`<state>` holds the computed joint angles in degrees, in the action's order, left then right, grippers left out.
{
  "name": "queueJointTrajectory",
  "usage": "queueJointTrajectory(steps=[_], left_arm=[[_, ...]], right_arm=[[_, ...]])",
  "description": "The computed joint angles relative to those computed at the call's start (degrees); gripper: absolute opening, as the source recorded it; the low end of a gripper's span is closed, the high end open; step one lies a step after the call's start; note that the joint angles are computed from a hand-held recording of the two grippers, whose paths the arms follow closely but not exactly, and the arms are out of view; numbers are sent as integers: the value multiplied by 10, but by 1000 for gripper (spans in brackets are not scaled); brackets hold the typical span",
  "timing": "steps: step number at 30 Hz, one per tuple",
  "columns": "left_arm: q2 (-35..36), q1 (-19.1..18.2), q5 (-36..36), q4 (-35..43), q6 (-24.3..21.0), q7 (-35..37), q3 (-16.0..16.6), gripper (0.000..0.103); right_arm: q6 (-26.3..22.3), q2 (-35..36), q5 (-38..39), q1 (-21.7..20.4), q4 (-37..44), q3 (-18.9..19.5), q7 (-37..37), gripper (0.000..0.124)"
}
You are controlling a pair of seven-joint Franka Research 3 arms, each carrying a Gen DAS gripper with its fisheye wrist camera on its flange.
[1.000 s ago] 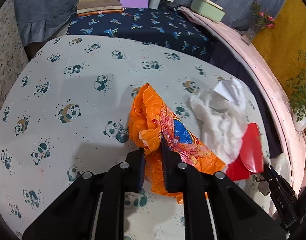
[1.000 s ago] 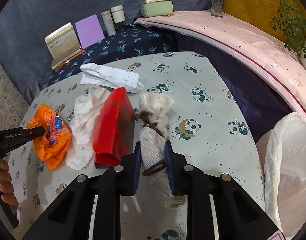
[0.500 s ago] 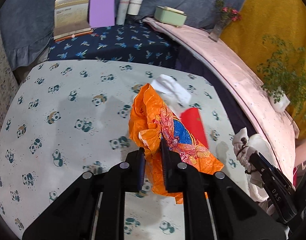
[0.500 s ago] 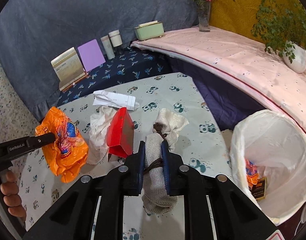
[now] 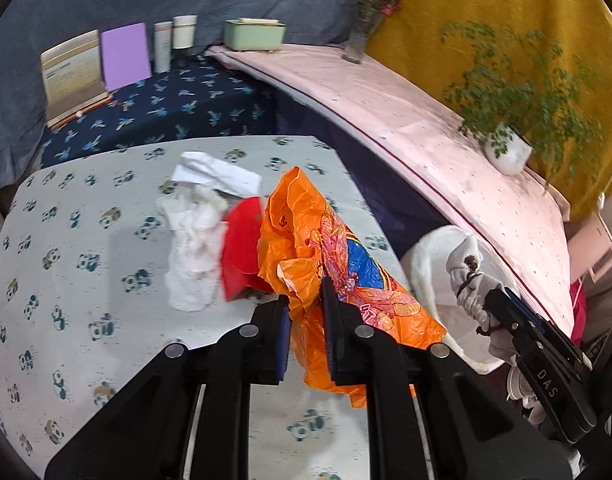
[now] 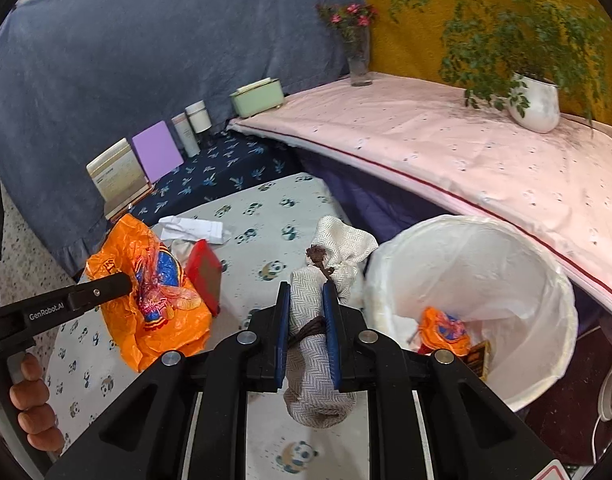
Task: Collect trash
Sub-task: 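Carry the orange bag and beige sock to the white bin, then open both tools over the bin to drop the bag and sock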
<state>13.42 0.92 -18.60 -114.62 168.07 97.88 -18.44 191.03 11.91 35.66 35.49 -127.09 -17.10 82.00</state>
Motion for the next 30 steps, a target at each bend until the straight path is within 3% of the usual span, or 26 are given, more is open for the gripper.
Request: queueJointTrajectory(steps=[7,12,19,23,30], left_arm=[[14,-33,33,19,-5,-4,-15,14],[31,-53,53,41,-12,-6,-24,14],[66,-90,106,86,-21,-32,-24,14],[89,-106,136,113,-34,-49,-21,14],[125,-117,164,153,-52,-58,-26,15]], right_arm=[[35,-42,41,-46,-56,28,-26,15],[53,-60,19,-133,-90,90,5,15],[67,-69,-70,-250,-128,162,93,15],[68,-66,-119,-287,-136,174,139,15],[66,-54,-166,-315,-135,178,184,15]])
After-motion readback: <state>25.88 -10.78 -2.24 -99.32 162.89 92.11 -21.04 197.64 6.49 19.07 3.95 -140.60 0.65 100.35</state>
